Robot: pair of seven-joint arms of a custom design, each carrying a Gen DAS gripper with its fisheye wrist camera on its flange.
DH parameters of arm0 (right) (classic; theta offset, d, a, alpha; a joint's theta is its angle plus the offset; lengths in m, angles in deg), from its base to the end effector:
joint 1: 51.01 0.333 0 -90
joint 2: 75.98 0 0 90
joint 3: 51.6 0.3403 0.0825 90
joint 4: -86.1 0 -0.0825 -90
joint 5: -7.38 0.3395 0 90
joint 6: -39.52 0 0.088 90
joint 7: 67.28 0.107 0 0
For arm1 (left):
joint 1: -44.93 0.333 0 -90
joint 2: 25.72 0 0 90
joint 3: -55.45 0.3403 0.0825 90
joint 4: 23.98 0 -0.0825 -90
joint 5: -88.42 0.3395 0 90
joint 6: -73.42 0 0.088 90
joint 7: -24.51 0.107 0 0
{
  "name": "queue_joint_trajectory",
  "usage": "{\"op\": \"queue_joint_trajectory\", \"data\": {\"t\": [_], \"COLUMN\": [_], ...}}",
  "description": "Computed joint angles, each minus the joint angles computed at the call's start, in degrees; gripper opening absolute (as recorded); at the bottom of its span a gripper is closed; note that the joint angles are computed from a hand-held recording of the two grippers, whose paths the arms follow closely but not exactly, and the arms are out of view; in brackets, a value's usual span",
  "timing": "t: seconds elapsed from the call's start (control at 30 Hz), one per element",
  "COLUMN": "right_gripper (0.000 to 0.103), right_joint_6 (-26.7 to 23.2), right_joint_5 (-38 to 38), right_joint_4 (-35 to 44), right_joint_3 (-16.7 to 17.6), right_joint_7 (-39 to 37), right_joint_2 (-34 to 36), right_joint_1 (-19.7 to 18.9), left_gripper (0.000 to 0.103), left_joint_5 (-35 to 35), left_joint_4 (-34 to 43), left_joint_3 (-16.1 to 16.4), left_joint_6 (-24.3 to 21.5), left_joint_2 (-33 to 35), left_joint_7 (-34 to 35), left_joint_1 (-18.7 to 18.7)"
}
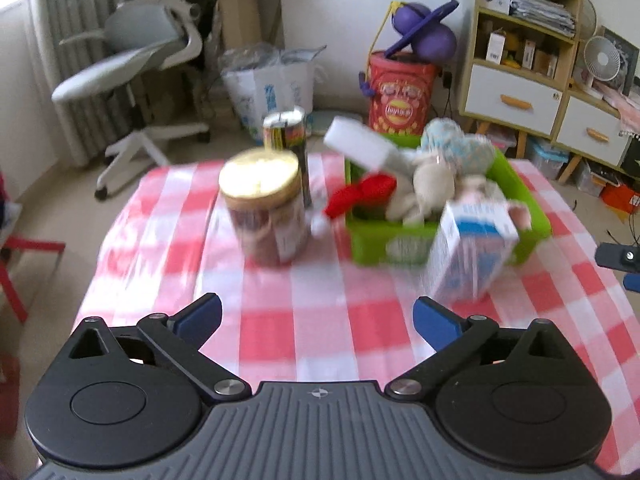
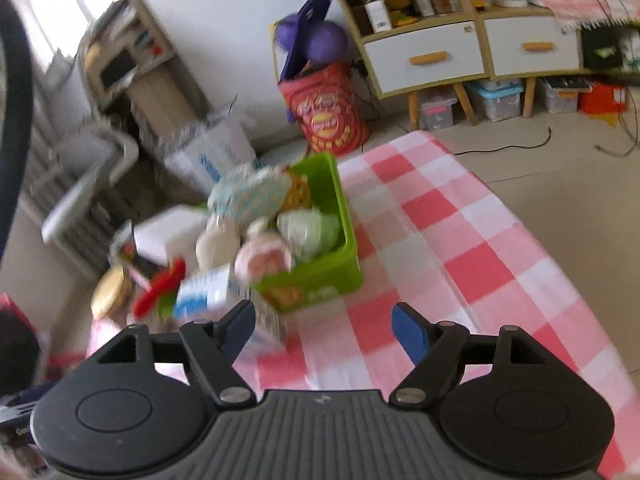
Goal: Organize soft objects
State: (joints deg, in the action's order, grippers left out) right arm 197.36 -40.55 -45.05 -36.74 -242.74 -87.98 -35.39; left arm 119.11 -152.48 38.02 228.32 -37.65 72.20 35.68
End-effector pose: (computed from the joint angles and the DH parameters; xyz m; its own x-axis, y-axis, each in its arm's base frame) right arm 0.3914 0.2759 0.5442 -0.2434 -0.8967 -0.3696 -0.6180 0.4371 -0.6534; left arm 0.4217 -0.2443 0.5652 -0.1315 -0.9896 -0.0581 -0.7121 0.1350 -0.6889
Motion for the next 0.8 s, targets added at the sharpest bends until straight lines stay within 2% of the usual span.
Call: {"op": "queue_joint_trajectory", "data": {"t": [0.07,0.17,0.37,0.57,0.8], "right_gripper": [0.060,0.070,0.072,0.074,0.075], "right_joint_6": [-1.68,-2.78,-12.94,-16.60,-17.33], "right_joint_5": [2.60,4.14,6.83,7.69,7.64], "right_joint_4": [0.21,-0.01,3.02,4.62,6.08], "right_joint_3": [0.13,0.96,3.11,2.84,2.16], "right_joint_7": [-4.40,-7.87,-13.86,-14.15,-15.07], "right_joint_2": [-0.39,-1.20,-0.50,0.16,1.82], "right_joint_1": [1.86,3.30,6.61,8.47,10.03], "left_gripper": [0.097,0.097,0.098,0.098,0.098], "left_joint_5": [0.13,-0.23,-6.67,-8.97,-10.20], "left_joint_4": [-1.59,-2.64,-4.15,-4.54,-4.89], "left_joint_3": [-0.68,-1.88,-1.29,-1.68,-1.69], "left_joint_6": [-1.05,-4.17,-6.49,-7.13,-6.65], "left_joint_2": [-1.79,-3.68,-6.44,-7.50,-8.04], "left_joint_7": [-1.58,-3.77,-1.82,-0.89,-0.23], "left_joint_1": [-0.11,-0.41,-2.89,-3.54,-3.24]}}
